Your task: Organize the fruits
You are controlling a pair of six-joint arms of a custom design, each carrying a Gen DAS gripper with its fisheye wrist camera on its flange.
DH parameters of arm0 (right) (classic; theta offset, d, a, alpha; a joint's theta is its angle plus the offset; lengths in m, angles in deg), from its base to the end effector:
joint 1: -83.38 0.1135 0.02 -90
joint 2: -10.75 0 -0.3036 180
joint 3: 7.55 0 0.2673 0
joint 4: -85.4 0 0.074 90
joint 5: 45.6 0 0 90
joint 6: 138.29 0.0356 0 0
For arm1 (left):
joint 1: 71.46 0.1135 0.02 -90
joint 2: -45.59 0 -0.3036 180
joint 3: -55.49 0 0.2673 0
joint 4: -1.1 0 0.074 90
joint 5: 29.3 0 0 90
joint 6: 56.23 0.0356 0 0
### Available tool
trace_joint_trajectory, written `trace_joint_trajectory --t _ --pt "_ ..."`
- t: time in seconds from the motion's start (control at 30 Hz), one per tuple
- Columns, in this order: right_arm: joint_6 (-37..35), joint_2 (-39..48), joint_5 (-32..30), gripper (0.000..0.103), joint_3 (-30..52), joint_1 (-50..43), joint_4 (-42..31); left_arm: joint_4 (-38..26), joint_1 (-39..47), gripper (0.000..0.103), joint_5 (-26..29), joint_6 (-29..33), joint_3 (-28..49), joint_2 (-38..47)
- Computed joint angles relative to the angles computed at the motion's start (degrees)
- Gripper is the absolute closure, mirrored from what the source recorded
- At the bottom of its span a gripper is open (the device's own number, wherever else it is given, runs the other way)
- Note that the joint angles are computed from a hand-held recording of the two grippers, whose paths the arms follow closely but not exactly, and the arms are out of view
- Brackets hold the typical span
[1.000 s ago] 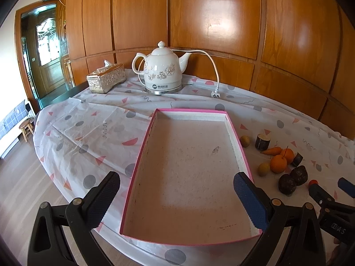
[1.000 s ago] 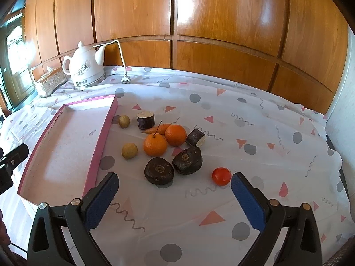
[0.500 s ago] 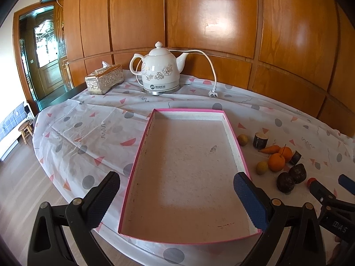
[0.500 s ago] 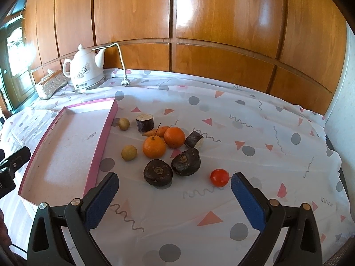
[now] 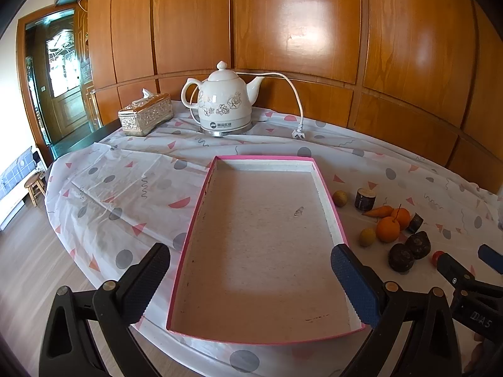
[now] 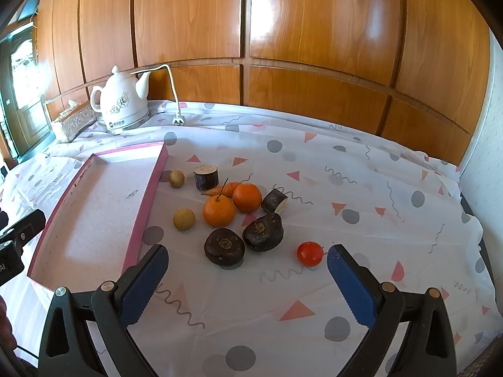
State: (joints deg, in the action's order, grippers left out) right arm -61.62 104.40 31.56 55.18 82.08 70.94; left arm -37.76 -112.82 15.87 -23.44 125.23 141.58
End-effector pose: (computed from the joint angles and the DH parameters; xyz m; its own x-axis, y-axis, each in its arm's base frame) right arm 0.3451 0.0001 0.2018 -0.6615 -0.2098 -0.7199 -0.2944 0.9557 -0.0080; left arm 0.2667 -0.2013 0.2072 -0.5755 -0.2877 -0.7656 -0.4392 0.8984 -0.0075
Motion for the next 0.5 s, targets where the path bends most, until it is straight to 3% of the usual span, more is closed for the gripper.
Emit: trace_joint_trajectory --t 0.5 --pt "-0.1 -0.7 0.1 0.0 -0.3 -0.1 0.4 -0.6 -0.7 0.0 -0.6 -0.2 0.8 0.2"
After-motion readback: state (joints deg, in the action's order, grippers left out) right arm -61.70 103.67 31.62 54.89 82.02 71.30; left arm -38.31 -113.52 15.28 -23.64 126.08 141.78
